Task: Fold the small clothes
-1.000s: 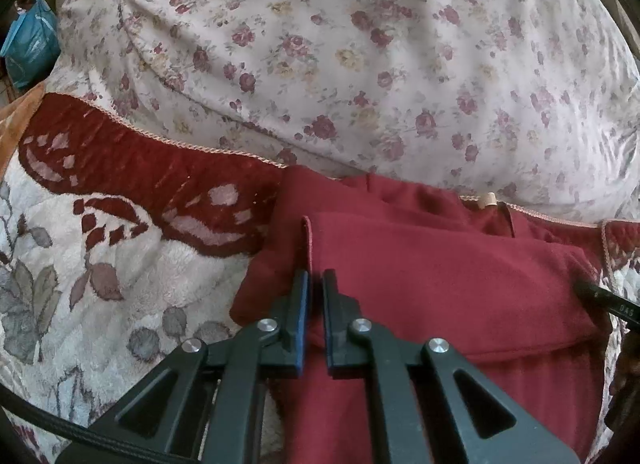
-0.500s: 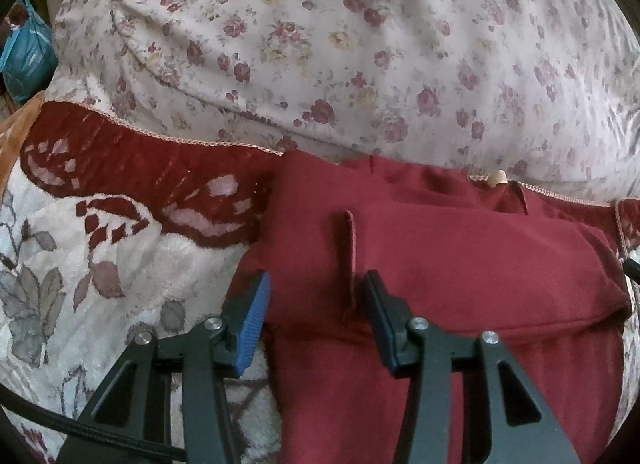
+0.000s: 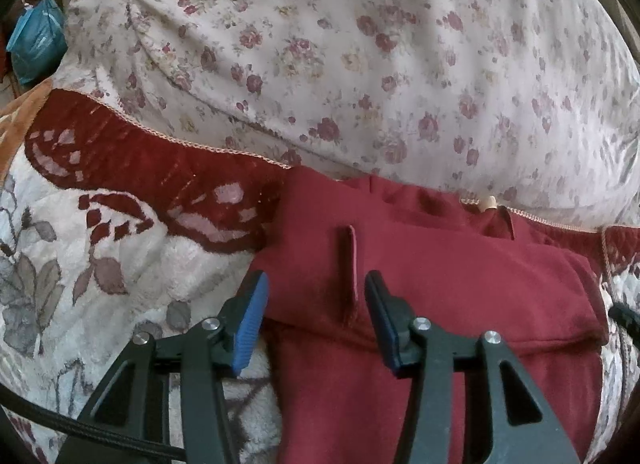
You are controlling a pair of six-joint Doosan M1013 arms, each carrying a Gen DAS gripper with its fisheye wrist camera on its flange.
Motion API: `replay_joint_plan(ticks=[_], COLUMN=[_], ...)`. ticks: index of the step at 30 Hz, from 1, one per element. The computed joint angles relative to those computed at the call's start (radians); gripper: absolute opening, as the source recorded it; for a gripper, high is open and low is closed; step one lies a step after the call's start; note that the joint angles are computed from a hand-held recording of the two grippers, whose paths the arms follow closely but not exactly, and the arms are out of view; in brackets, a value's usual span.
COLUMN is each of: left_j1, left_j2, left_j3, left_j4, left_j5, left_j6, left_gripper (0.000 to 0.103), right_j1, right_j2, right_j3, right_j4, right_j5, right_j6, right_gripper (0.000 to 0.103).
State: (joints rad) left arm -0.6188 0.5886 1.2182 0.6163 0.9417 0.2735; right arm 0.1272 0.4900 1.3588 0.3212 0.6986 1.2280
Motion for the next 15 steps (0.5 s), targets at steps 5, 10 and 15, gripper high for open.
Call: replay_joint_plan(ticks=[5, 10, 15], left_j1=[0.000, -0.004, -0.010], left_j2=[0.007, 0.024, 0.031], left_j3=[-0.008, -0.030, -0.041], left_j4=[-0.005, -0.007, 0.001], left_j5=[0.008, 0.052, 0.078], left_j6=[0.020, 0.066, 0.072], left_gripper=[0.056, 0.065, 0.068], right_j1=[0.023, 0.036, 0.031], right_j2=[0.069, 0.124, 0.046], right_j3=[-0.092, -0.139, -0.041], right_j4=[-0.053, -0.114, -0.087], right_j5=[0.016, 0.067, -0.004], right_j6=[0.056, 0.110, 0.049], right_gripper=[0.039, 0.040, 0.059])
